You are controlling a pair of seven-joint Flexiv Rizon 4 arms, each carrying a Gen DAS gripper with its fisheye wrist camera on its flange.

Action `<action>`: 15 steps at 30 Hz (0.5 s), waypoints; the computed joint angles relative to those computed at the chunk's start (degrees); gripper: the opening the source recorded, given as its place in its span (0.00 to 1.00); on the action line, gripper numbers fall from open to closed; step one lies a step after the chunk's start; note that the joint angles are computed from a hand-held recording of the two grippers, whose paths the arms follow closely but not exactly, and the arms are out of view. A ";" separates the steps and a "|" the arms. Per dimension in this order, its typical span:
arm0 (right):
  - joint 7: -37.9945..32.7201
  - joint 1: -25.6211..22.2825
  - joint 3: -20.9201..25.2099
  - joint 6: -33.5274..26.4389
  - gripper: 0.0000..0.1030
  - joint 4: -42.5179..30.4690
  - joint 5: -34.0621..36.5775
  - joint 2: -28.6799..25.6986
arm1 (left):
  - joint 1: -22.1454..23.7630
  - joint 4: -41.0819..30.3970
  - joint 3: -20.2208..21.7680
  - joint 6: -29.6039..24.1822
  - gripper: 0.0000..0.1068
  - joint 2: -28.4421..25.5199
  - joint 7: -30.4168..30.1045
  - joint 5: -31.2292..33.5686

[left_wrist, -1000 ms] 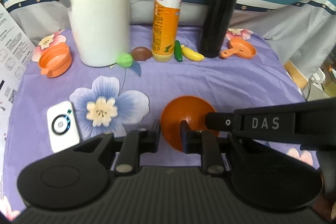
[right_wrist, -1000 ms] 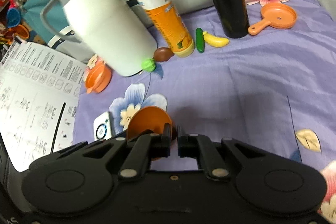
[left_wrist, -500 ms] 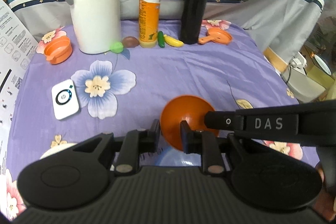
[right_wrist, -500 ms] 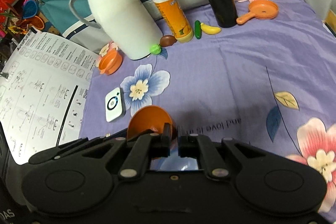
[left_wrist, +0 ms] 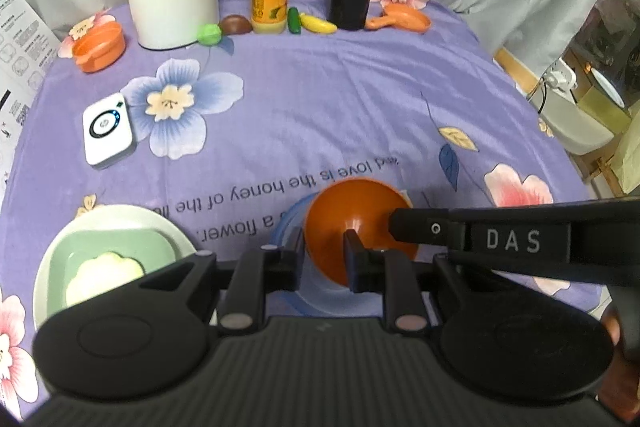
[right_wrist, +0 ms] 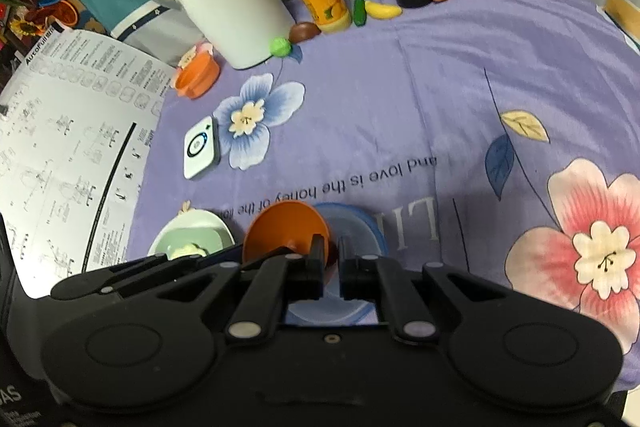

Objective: Organize plates and bowls
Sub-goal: 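Carry the orange bowl into the clear bowl and open both grippers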

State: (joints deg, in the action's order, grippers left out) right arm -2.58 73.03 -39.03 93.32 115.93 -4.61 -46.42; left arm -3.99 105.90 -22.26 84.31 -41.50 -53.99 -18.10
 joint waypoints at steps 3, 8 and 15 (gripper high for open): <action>-0.14 -0.86 1.04 -0.36 0.07 -0.54 -0.25 -0.32 | -0.91 -0.61 1.16 -0.59 0.18 -0.48 -0.38 0.30; -0.26 -3.20 3.30 0.07 0.07 -1.25 -0.57 -0.62 | -2.21 -1.72 2.70 -1.60 0.18 -1.21 -0.97 0.66; -0.43 -5.41 5.30 0.59 0.09 -2.13 -0.56 -1.24 | -2.81 -2.94 3.33 -2.42 0.20 -2.27 -0.82 0.96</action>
State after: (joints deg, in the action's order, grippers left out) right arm -3.01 67.62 -33.73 93.91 113.80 -5.16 -47.66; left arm -6.81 102.96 -18.93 81.89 -43.77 -54.81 -17.14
